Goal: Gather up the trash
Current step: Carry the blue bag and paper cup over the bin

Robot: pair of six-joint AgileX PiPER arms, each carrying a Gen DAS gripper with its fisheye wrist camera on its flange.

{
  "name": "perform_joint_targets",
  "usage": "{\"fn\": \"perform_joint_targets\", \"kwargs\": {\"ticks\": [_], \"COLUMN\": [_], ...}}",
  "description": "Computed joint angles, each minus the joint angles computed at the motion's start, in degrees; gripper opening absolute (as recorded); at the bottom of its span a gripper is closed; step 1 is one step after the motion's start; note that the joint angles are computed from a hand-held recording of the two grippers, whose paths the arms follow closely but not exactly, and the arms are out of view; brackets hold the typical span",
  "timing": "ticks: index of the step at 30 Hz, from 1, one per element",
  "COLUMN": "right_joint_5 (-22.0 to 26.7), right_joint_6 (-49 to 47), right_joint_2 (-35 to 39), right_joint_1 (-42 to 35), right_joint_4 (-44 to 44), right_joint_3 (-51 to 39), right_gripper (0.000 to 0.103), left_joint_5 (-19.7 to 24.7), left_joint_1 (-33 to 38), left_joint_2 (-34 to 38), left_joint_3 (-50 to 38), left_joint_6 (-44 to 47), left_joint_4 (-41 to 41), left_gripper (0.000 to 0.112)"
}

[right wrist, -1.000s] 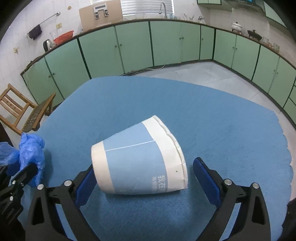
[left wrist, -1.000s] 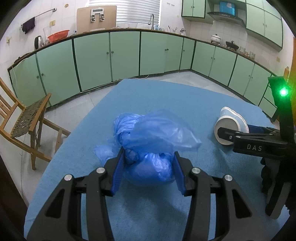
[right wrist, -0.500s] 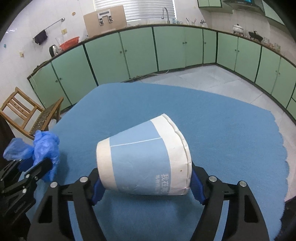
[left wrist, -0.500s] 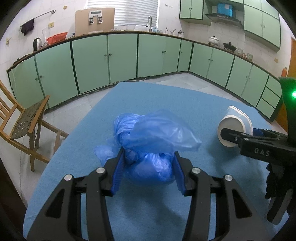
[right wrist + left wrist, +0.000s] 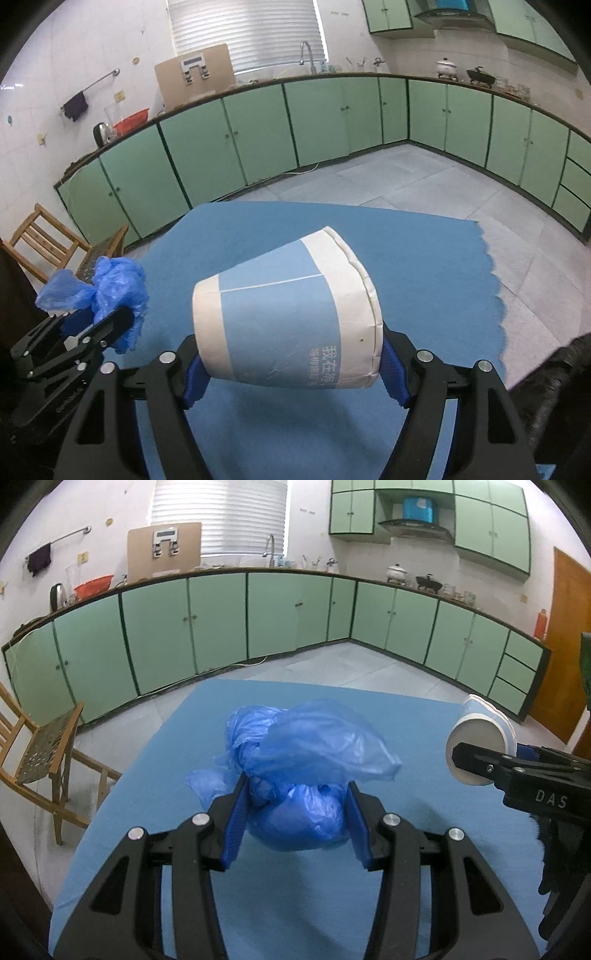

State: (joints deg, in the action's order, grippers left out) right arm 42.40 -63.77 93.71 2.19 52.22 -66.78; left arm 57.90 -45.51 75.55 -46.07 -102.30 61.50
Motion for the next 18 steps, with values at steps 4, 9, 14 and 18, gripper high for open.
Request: {"fn": "perform_joint_targets", "kwargs": {"ticks": [4,9,14,18], "right_joint_5": [2.99,7.61,12.52,16.44], "right_joint_6": [-1.37,-3.74,-6.34,-9.32], "right_joint_2": [-3.21,-7.03,-9.02,-9.78], "right_joint_1": [-4.19,-10.92,-18.76,-25.74], "right_joint_4": [0.28,0.62,1.64,2.29], "right_joint_3": [1.61,3.30,3.94,4.01], "right_gripper": [0.074,0.074,0.074,0.074], "left_joint_5": [1.95,4.47,5.98,6.83], "left_joint_1": [-3.45,-8.63,-12.71,-15.38], "left_joint_2": [1.74,5.58,9.22,12.60], "left_joint_3": [-3.04,-8.14,-13.03,-17.36], "left_joint_6": [-0.39,-0.95,-0.98,-0.45], "left_joint_4": [-0.05,0.10,0.15,0.32], "left_gripper": [0.046,0.046,0.046,0.046]}}
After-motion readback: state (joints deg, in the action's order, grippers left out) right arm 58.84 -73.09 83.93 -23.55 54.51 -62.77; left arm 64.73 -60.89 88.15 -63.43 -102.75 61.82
